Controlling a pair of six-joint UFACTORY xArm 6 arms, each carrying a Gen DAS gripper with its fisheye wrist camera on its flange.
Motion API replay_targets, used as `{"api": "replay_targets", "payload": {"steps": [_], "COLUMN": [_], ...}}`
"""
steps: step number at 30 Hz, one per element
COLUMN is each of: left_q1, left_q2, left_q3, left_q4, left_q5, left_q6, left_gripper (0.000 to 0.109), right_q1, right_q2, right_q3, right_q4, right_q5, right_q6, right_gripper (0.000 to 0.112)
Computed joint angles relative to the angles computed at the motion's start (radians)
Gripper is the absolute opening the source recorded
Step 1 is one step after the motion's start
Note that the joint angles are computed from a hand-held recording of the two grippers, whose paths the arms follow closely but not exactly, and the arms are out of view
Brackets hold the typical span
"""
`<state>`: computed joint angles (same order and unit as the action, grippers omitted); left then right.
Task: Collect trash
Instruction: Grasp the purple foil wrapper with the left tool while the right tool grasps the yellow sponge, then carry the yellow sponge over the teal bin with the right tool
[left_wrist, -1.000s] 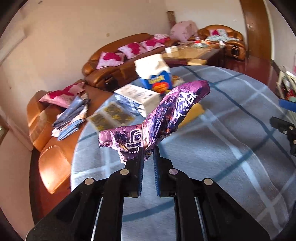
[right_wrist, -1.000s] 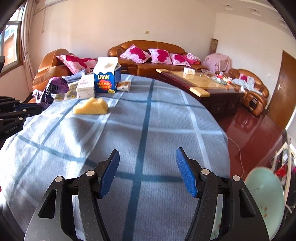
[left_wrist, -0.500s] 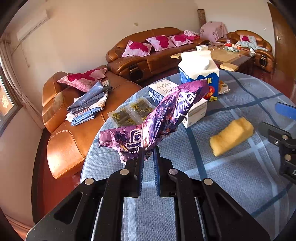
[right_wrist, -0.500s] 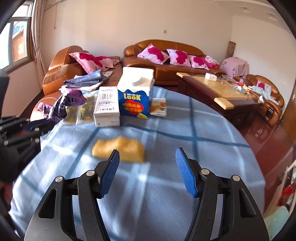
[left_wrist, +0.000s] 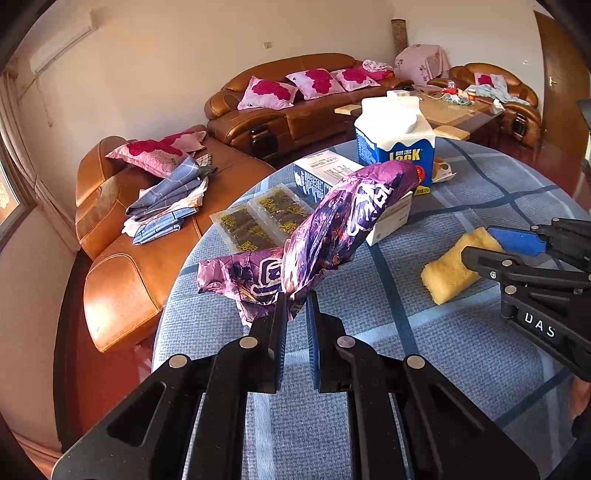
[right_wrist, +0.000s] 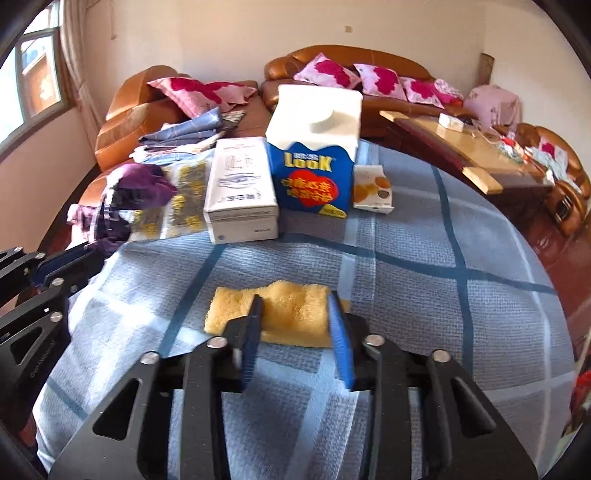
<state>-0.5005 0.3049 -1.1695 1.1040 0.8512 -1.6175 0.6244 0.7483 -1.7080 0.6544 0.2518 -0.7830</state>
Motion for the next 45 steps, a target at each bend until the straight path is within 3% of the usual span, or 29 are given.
{"api": "replay_targets", "payload": {"steps": [10,19,29,34,45], "left_q1": [-0.085,-0.176,-0.25,-0.275,-0.327], "left_q2": [-0.061,0.027,0.166,0.224,0.38], "left_q3": [0.026,-0.084,-0.273,-0.367,-0.604], "left_q4": [0.014,0.0,-0.035,-0.046,-0.087], "left_q5": [0.026,0.007,0.02,0.043,0.088], "left_q6": [-0.03,0.007,0.135,0.199,0.379], "left_gripper": [0.01,0.01,0.01,0.01,0.01], "right_q1": [-0.014,-0.082,-0.168,-0.209,-0.323], "right_q2": [-0.209,-0.389,-0.479,-0.518,-0.558], "right_q3": [0.253,0.46,0.533,0.557,0.609], "right_q4": [0.471,0.882,1.136,1.318,1.437], "right_q5": [-0.12,-0.168,-0.181,-0.19,-0.177], "right_q6": [-0.477,-0.887,-1.163,-1.368,-1.491], "right_gripper": [0.03,0.03,0.031,0.031,0.031]}}
